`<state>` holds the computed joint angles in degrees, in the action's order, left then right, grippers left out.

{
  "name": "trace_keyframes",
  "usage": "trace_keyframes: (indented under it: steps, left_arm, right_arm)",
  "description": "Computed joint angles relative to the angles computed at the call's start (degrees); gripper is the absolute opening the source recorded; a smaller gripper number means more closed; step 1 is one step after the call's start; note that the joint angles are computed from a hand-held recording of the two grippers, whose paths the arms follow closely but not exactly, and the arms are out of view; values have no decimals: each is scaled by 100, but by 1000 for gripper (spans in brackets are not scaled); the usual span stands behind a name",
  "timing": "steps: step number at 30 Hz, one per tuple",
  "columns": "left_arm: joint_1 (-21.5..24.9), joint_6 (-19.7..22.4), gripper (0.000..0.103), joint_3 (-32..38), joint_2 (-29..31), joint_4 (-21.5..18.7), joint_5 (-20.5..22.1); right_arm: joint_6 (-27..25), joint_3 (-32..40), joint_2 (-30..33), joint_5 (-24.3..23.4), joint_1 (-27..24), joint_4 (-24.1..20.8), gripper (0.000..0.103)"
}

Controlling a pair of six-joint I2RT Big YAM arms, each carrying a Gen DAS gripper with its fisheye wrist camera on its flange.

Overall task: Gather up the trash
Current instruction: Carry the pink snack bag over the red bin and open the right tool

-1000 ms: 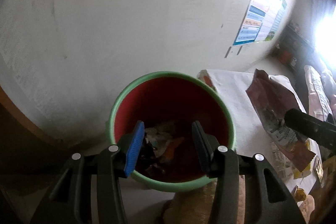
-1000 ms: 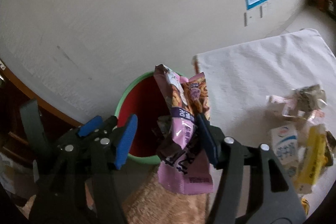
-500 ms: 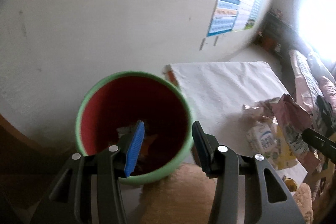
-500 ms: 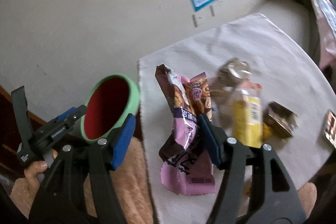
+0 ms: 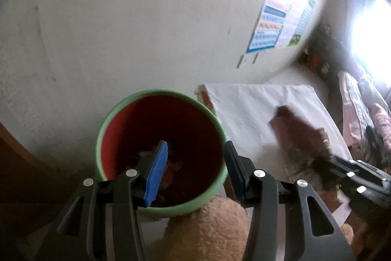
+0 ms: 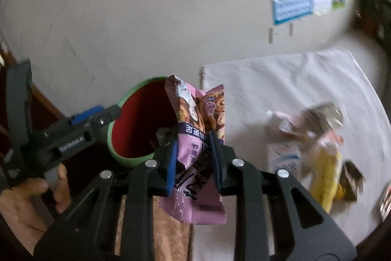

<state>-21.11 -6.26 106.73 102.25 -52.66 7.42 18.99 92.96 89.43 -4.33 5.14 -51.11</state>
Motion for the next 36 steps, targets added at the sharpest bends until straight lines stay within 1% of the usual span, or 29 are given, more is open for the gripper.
trace_keyframes:
  steps: [3,6,8,10,11,12,16,17,18,19,22,24,26,27,28,32,34,36]
  left_arm:
    - [125,-32,46,83,39,60,34]
    - [220,-51,46,359,200,10,82]
    - [257,-21,46,531,305,40,52]
    - [256,57,48,731,436,-24,-9]
    - [253,125,49,851,522,-66,-69]
    - [257,163,52,877,544,-67,-97]
    - [252,336,52,1097,745,-103,-292]
    - [259,358,52,1148,795,-123,-345]
    - [268,365,52,1195,841,-140,-393]
    - [283,361,52,1293,926,-191,-470]
    - [368,222,52,1523,1105,-363,-551]
    - [420,135,52,1579,1155,-390,-551]
    - [440,136,52,1624,1196,-409,-582]
    - [440,164,52,1636,1209,-414,-576]
    - [441,194,52,1637,1210,-402,-533]
    - [430,207,52,1689,1242,-400,-427]
    - [415,228,52,1664,1246,-395,-508]
    - [423,170,52,1686,1262,-450,-497]
  right_arm:
    - [-392,440,372,114,247,-134,24]
    - [-708,804,661,203,419,-284,24]
    - [-923,1052,846,296,547,-428,24]
    - [-1088,1256,991,346,638,-505,24]
    - [-1148,1294,1017,353,663,-496,24]
    - [-1229,1349,1051,367,699,-487,24]
    - [-1536,1312,1019,426,782,-127,26]
    - [-1574,1301,1009,426,791,-50,35]
    - [-1603,1275,986,434,796,52,45]
    - [-1602,1241,954,444,807,121,48]
    - [-1601,1105,847,404,777,286,49]
    - [-1552,1010,790,351,745,353,49]
    - [-1341,898,721,91,668,512,49]
    - [-1240,847,694,-48,620,612,53]
    - [-1212,849,699,-76,600,646,55]
    - [-1414,798,673,-78,602,680,57]
    - [-1427,723,620,-103,602,758,59]
    - [-1379,637,550,-92,601,807,61]
